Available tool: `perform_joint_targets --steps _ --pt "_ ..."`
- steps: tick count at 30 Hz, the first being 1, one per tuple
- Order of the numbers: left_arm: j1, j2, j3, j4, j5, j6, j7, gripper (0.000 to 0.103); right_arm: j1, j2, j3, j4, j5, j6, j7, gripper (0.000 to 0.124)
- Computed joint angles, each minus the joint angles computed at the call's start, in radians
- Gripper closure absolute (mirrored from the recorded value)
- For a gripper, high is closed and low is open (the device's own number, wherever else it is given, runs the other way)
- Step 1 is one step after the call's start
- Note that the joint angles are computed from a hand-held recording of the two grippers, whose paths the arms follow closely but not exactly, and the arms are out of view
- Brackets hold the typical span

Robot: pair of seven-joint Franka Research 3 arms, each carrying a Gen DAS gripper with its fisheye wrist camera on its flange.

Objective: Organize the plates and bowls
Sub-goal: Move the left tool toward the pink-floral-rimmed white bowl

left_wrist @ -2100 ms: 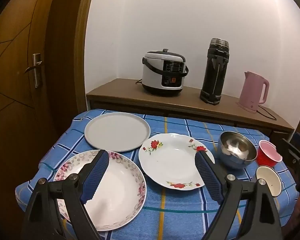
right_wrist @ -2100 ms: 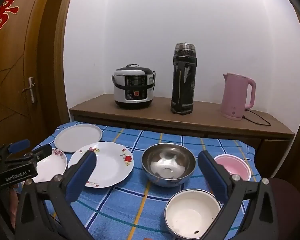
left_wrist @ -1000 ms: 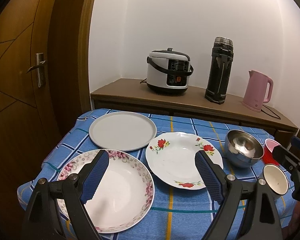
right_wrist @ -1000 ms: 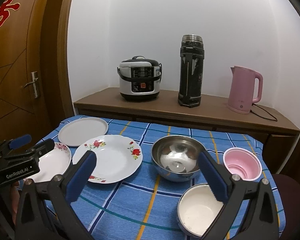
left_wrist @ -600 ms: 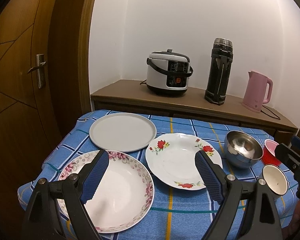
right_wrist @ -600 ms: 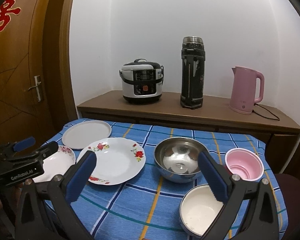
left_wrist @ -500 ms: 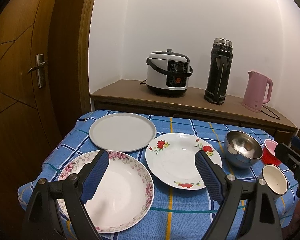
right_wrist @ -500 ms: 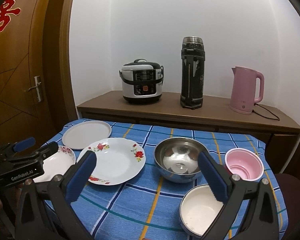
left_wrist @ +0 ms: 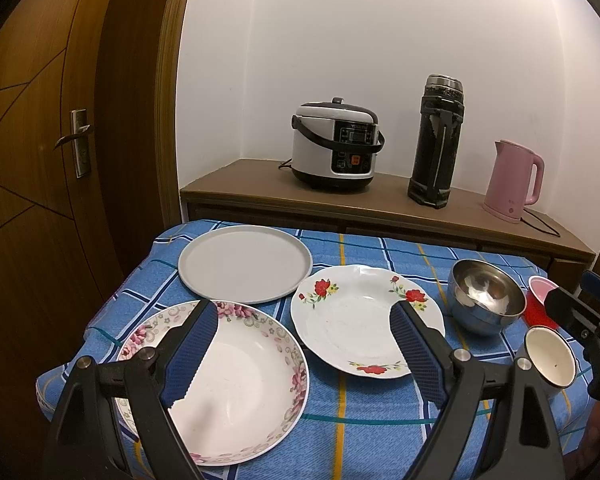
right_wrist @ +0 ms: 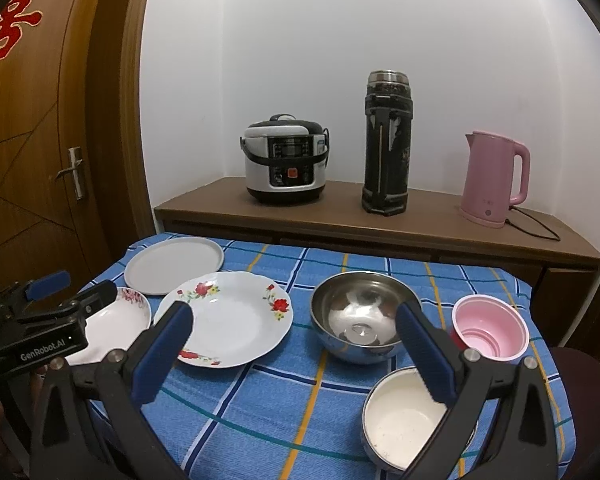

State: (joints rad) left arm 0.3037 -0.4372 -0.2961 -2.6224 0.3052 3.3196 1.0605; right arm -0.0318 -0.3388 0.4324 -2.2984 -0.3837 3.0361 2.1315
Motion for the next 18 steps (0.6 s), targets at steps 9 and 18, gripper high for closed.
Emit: perform_joint_targets --steps 9,18 --pt "0.009 0.001 0.004 -0.005 -0.004 0.003 0.005 0.014 0.017 0.023 -0.003 0.020 -0.014 -0.014 0.006 0.022" --pt "-0.006 0.016 0.030 -0.003 -0.005 0.010 0.024 0.014 0.051 0.054 -0.021 0.051 -0.061 -0.038 0.029 0.023"
